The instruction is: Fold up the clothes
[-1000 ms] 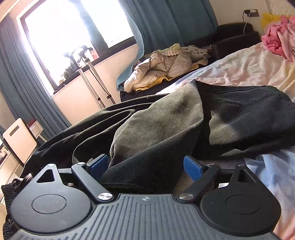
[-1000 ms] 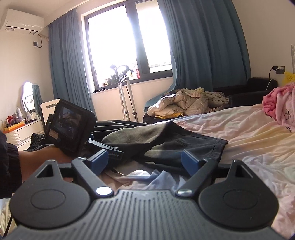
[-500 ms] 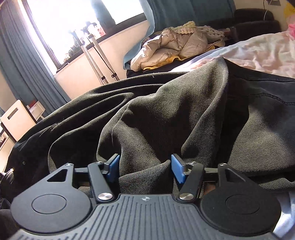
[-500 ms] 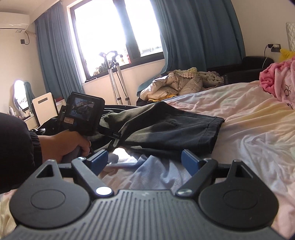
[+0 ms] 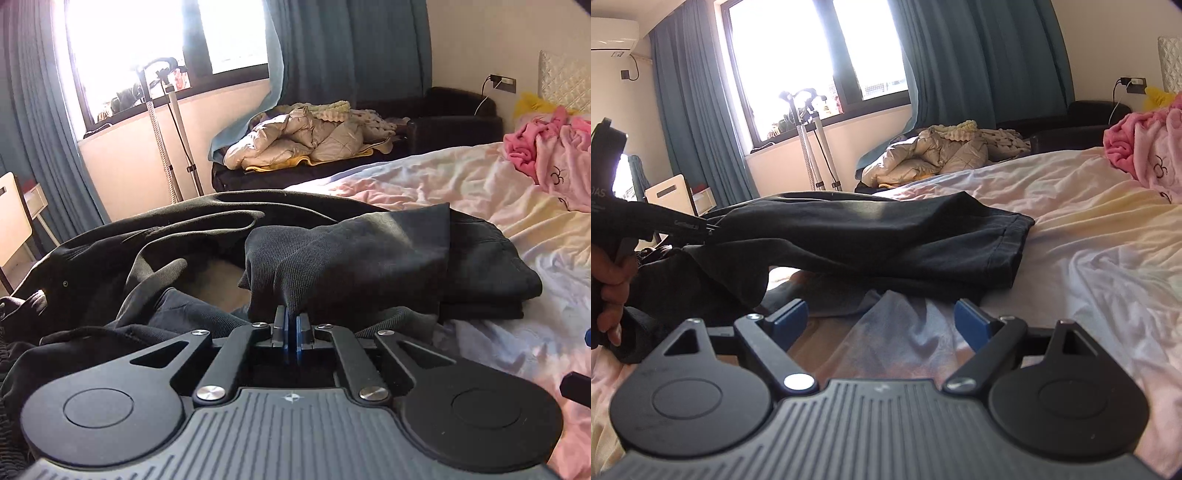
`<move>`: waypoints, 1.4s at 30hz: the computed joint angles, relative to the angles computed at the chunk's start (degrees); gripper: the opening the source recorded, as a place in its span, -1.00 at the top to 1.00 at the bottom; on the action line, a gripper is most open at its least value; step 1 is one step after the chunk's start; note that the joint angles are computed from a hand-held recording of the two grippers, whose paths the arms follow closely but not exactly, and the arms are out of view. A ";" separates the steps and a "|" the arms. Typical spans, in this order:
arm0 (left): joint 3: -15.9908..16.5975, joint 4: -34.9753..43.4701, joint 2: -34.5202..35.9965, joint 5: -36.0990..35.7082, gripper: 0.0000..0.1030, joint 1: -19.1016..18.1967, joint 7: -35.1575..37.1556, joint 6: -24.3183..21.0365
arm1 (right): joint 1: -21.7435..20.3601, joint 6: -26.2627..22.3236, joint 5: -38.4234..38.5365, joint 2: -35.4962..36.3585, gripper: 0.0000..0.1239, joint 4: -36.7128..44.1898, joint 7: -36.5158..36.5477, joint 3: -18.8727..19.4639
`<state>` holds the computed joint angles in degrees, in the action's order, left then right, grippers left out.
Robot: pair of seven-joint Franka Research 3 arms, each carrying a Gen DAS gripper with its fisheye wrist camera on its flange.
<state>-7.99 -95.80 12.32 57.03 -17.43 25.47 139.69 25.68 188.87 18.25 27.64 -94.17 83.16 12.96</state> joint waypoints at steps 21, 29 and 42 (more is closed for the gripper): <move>-7.51 -20.37 -12.85 20.38 -0.59 -0.09 -13.44 -1.48 | 9.65 2.25 5.98 -4.76 -0.41 -4.90 6.92 -13.00; -6.11 -8.10 1.33 23.25 -0.62 -4.91 0.81 0.00 | 2.21 3.70 8.33 -4.79 -0.41 -4.48 12.76 -7.40; 0.76 39.64 37.14 6.07 -0.10 -14.31 19.34 -12.03 | -16.01 1.93 2.02 -4.13 -0.44 -3.96 11.93 8.69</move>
<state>-7.23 -56.16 49.45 63.10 -31.75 44.81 127.66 9.68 190.80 20.27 23.50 -98.13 95.09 21.65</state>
